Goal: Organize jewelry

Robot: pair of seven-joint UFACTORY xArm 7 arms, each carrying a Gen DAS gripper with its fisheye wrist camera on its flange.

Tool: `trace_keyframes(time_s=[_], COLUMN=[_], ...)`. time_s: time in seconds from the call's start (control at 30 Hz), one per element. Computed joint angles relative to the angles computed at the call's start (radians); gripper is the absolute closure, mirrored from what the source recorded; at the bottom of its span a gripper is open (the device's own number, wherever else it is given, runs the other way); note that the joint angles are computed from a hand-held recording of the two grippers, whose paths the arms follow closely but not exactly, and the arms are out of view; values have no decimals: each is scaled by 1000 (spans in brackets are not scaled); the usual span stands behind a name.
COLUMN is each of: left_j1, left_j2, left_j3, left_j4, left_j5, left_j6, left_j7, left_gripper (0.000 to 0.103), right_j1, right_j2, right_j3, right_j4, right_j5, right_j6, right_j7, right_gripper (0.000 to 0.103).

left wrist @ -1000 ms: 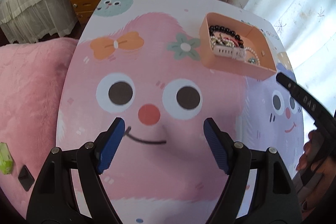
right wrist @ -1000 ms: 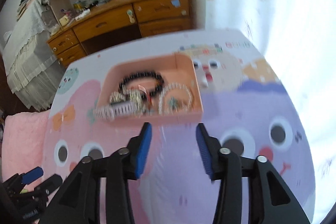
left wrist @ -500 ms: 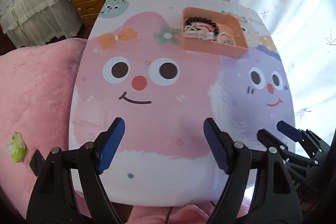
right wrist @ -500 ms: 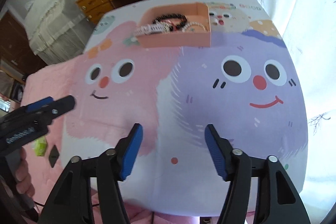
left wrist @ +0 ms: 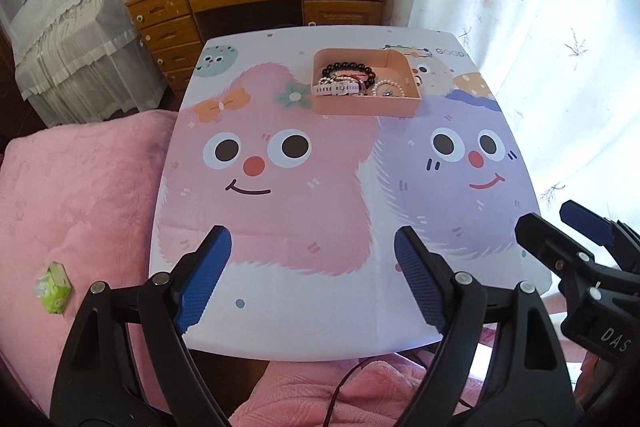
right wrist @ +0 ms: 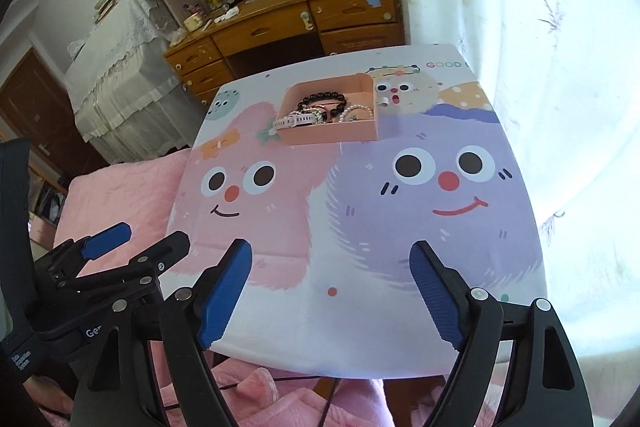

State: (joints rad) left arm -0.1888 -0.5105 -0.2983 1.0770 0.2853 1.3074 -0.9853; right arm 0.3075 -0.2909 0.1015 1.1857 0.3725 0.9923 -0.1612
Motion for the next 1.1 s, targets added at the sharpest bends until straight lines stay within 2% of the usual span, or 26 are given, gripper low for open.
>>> trace_keyframes(time_s=[0.17,0.33,0.4,0.57,0.77,1.1], left_j1=[-11,-9,-6,-11,-8,-26], left_j2=[-24,-45,-45,-56,-55,-32], left_j3=[-22,-49,-62,-81,-111,-104], left_j4=[-13,-21,-15,-10,12,31], left_j5=[-12,6,32,41,74,83], left_j6=[6,10,8,34,74,70], left_j7=[-37,-86,-95,-124,-170,-166], left_gripper=[15,1,1,1,1,1], right_j1=[1,0,-4,1,5,-6], right_j2=[-69,-119,-138,-149,-150,-157], right_j3=[-10,-10,-14,-28,-39,-36], right_j4=[-49,-91,-101,-109,-113,-116], right_j5=[-10,-22,-29,-20,11,-5], right_j6=[47,45,39,31,26,2], right_j7=[-33,-42,-39,-60,-95,-90], right_gripper=[17,11,6,1,0,0])
